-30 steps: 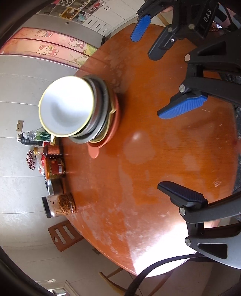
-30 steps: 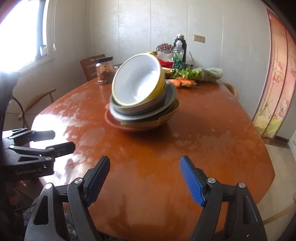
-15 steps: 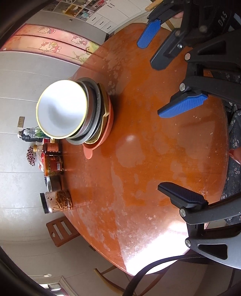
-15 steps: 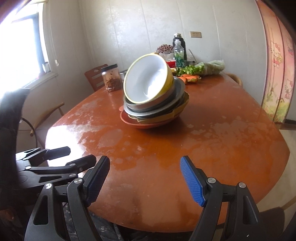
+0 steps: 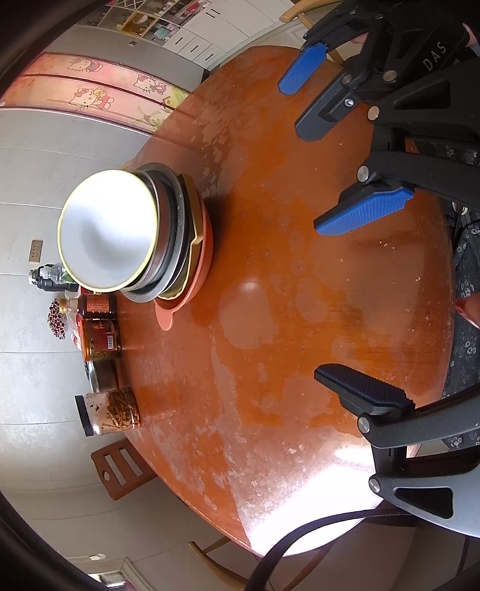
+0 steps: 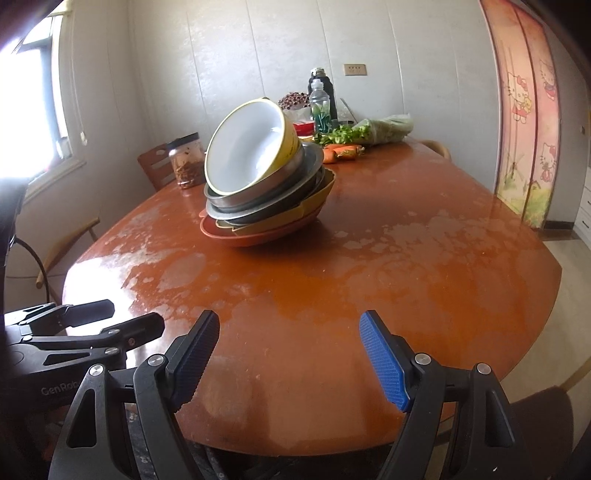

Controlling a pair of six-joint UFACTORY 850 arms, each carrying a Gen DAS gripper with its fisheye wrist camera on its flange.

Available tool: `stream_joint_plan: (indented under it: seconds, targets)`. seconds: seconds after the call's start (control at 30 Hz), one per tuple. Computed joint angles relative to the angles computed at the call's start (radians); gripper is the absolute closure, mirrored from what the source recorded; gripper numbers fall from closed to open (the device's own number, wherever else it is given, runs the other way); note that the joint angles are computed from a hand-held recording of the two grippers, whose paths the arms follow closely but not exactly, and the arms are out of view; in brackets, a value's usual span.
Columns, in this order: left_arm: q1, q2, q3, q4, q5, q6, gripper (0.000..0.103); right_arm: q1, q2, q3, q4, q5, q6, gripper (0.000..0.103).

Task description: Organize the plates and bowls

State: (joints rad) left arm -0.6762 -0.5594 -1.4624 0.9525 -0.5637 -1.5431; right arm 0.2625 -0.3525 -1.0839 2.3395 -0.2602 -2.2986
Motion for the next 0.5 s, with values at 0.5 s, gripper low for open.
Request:
stream_joint_plan:
  seconds: [0.5]
  targets:
    - [0.004, 0.007, 0.014, -0.008, 0.01, -0.006, 0.031, 0.011, -0.005, -0.001, 0.008, 0.016, -0.023, 0.023]
